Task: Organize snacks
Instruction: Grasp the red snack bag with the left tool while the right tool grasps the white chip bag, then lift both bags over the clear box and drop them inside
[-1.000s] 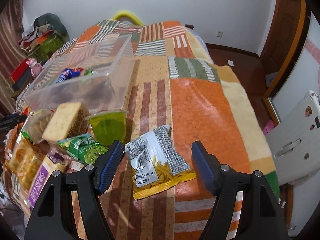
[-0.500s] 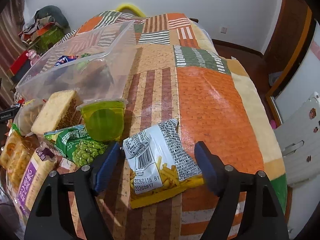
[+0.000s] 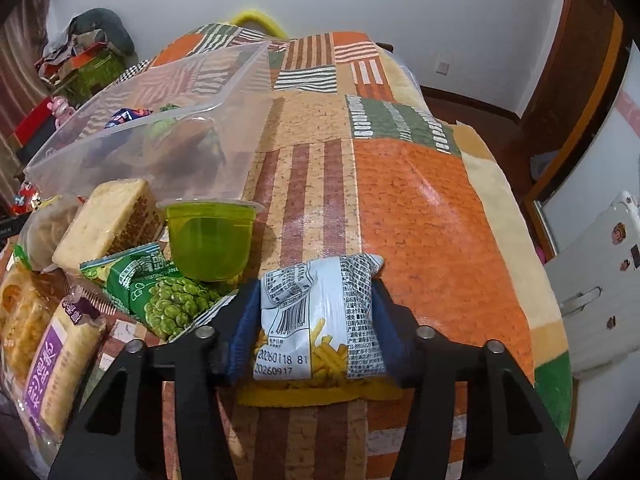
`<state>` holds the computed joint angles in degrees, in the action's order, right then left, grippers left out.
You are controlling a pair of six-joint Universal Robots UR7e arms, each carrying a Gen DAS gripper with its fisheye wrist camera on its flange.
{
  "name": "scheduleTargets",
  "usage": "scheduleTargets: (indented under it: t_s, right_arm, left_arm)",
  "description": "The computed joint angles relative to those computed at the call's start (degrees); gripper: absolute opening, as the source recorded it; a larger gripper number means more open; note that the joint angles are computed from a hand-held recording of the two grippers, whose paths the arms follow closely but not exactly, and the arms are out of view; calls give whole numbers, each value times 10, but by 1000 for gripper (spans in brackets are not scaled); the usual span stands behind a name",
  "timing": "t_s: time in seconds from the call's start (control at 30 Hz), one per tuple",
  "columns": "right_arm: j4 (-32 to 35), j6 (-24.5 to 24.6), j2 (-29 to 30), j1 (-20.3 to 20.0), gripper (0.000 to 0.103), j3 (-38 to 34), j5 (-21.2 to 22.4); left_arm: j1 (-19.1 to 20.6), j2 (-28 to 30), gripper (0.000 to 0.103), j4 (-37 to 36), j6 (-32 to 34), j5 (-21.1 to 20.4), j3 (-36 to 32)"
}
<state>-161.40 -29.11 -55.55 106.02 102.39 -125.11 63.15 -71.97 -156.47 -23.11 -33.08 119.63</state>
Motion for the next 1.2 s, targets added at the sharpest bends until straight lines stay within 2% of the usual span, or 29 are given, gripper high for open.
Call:
scheduleTargets:
  t_s: [0.1, 0.23, 0.4, 0.63, 1.03, 1.2]
  right_arm:
    - [-10, -5, 0, 2, 47, 4, -1]
    - [-16, -2, -4, 3, 47, 7, 4]
    - [-23, 1, -7, 7, 46, 4, 15]
    - [-38, -3, -14, 15, 46, 3, 26]
    - [-54, -2, -25, 27, 46, 0, 53]
    - [-59, -7, -28, 31, 46, -4, 71]
  left_arm:
    - [-11, -4, 57, 2, -4, 16, 7]
    - [-26, -16, 41, 3, -9, 27, 15]
    - [-42, -28, 33, 14, -10, 39, 21]
    - [-75, -40, 24, 30, -29, 77, 34]
    - [-124, -68, 23, 89, -70, 124, 38]
    - [-146, -68, 23, 97, -65, 144, 30]
